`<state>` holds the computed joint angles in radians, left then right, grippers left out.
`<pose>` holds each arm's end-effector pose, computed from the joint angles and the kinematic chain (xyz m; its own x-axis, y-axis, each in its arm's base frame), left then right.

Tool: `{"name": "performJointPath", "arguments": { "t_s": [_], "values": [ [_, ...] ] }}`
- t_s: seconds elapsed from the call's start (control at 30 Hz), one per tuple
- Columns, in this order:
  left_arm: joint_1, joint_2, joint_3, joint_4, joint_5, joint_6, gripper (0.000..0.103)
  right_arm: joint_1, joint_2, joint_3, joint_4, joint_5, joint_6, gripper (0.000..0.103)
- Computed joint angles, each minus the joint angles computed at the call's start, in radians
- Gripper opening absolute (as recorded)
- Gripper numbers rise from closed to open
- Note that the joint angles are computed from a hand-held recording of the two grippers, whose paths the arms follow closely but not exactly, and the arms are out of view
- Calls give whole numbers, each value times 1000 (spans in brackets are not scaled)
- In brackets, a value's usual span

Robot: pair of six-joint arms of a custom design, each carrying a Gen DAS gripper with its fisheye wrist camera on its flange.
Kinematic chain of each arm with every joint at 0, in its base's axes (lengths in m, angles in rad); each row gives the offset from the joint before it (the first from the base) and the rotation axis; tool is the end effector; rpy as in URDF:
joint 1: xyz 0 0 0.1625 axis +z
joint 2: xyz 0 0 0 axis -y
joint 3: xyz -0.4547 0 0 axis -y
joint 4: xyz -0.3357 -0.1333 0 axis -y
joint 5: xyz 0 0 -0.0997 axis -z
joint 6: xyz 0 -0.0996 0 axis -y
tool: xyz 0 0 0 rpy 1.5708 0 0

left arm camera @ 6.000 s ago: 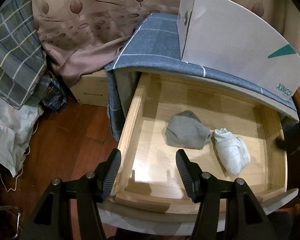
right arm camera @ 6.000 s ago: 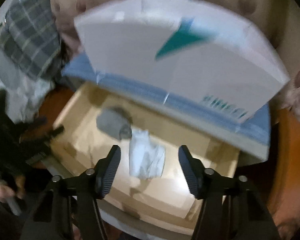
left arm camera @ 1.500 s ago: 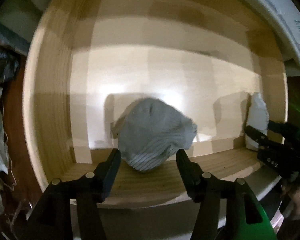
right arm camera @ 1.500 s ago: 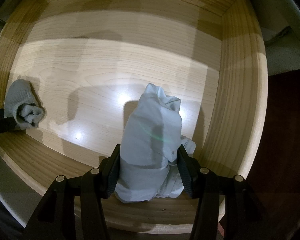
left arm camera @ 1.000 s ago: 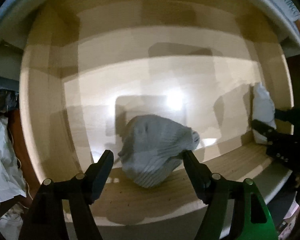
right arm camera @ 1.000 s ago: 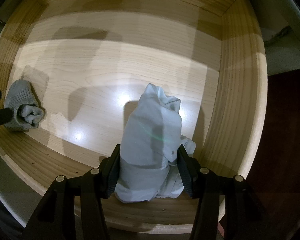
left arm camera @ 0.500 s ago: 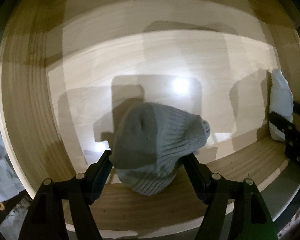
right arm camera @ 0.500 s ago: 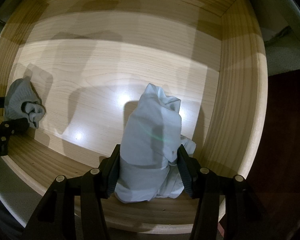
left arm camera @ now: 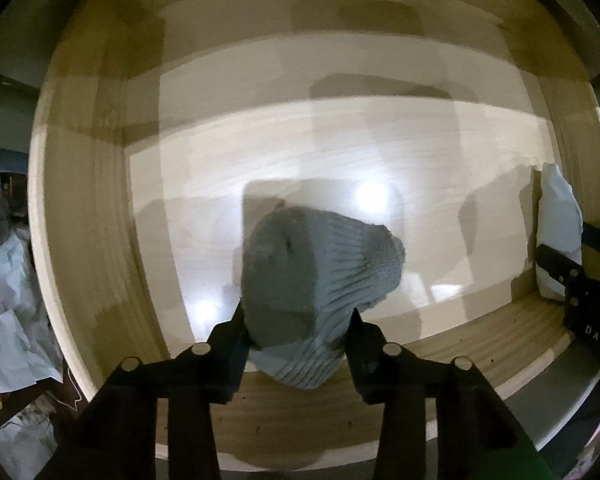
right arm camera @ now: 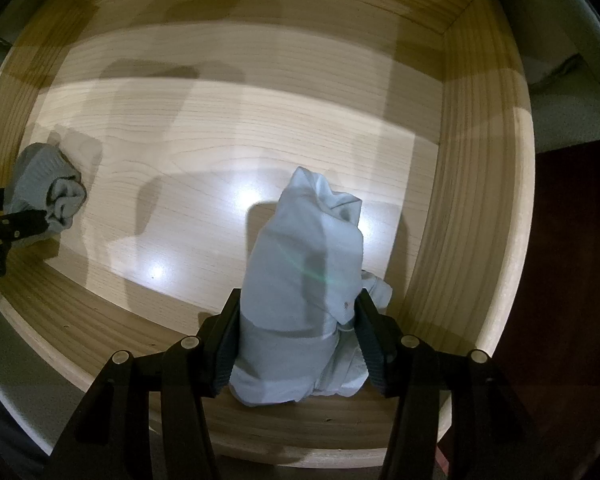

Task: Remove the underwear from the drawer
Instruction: 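Lift the grey knit sock up out of the drawer with the left tool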

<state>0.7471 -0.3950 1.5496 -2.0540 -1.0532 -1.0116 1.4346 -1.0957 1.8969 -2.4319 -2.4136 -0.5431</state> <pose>-0.3012 -0.5278 -0.0994 -0.6804 -0.0018 -0.7328 -0.0044 1.0000 0.0016 -0.0156 -0.5480 0.2656 -0.6292 -0.3958 0.6689 -0.2215 0.9162 0.3338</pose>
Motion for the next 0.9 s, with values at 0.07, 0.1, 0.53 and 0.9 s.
{"name": "performJointPath", "arguments": {
  "t_s": [0.07, 0.1, 0.53, 0.9],
  "values": [
    [-11, 0, 2, 5, 19, -9, 40, -1, -1, -1, 1, 1, -1, 51],
    [-17, -1, 5, 0, 25, -12, 39, 0, 0, -1, 1, 1, 0, 51],
    [-144, -54, 108, -34, 134, -81, 38, -6, -4, 1, -5, 3, -11, 51],
    [-231, -97, 130, -10, 244, -140, 38, -6, -4, 0, -5, 2, -13, 51]
  ]
}}
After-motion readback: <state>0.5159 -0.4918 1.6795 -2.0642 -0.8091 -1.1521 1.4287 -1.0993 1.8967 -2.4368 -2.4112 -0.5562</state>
